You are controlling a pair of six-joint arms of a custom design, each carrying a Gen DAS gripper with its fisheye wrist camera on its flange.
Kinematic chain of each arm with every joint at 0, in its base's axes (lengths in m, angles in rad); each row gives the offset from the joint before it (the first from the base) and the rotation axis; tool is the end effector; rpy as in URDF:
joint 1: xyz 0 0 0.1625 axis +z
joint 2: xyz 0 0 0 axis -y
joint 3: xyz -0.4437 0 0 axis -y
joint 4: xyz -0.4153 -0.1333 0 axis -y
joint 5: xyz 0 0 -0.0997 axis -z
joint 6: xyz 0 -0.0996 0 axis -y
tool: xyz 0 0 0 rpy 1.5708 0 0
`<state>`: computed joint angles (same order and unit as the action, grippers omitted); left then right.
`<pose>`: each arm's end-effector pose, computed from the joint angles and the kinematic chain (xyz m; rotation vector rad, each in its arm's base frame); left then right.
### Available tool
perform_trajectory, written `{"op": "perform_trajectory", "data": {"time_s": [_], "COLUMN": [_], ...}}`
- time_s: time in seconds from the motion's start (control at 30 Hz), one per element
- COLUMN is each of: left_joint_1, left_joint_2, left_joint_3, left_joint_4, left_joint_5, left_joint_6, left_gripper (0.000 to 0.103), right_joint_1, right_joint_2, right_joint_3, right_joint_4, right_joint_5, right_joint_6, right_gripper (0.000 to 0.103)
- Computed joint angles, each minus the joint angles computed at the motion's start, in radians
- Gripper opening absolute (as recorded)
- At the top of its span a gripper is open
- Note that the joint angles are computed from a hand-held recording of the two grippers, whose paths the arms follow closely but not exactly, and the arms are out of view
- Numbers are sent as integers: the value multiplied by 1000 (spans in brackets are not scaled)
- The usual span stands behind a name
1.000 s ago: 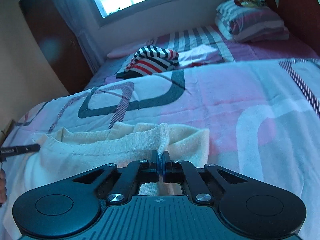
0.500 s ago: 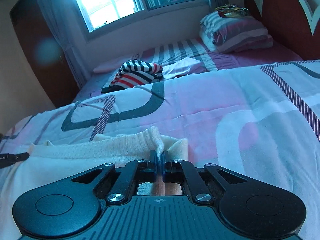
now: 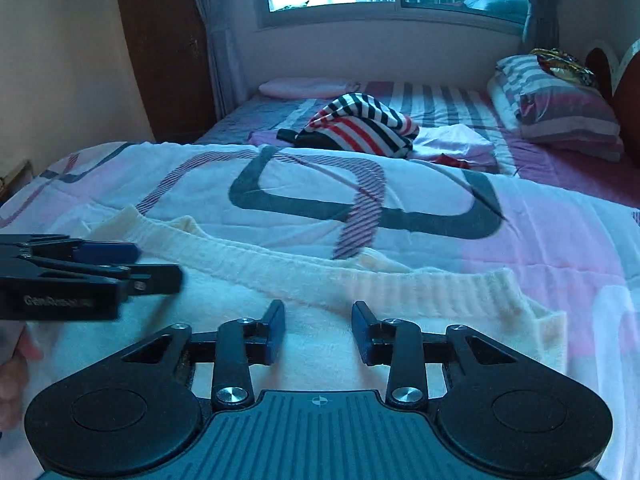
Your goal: Fold small clothes
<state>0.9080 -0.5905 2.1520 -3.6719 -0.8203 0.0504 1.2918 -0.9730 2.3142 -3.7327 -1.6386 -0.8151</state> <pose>-0.1462 -0.5143 -0.0170 0.5994 2.3661 -0.9279 -0.0119 -0.5010 0.1301 0.6306 -2.4361 0.8905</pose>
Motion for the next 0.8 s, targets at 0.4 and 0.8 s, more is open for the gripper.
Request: {"op": "perform_trajectory", "data": {"time_s": [0.4, 0.8], "left_joint_1": [-97, -169], "left_joint_2": [30, 46], "left_joint_3": [79, 136], "left_joint_4": [-164, -79], "left_joint_5": [23, -1], "left_joint_6": [96, -47], "left_gripper": [78, 81], "right_joint_1": [-38, -9], "right_joint_2": [-114, -62], "right_joint_3": [96, 201], "right_joint_4": [28, -68], "right_joint_5": [91, 62], "right_joint_6": [-30, -125], "right_gripper": [36, 36]}}
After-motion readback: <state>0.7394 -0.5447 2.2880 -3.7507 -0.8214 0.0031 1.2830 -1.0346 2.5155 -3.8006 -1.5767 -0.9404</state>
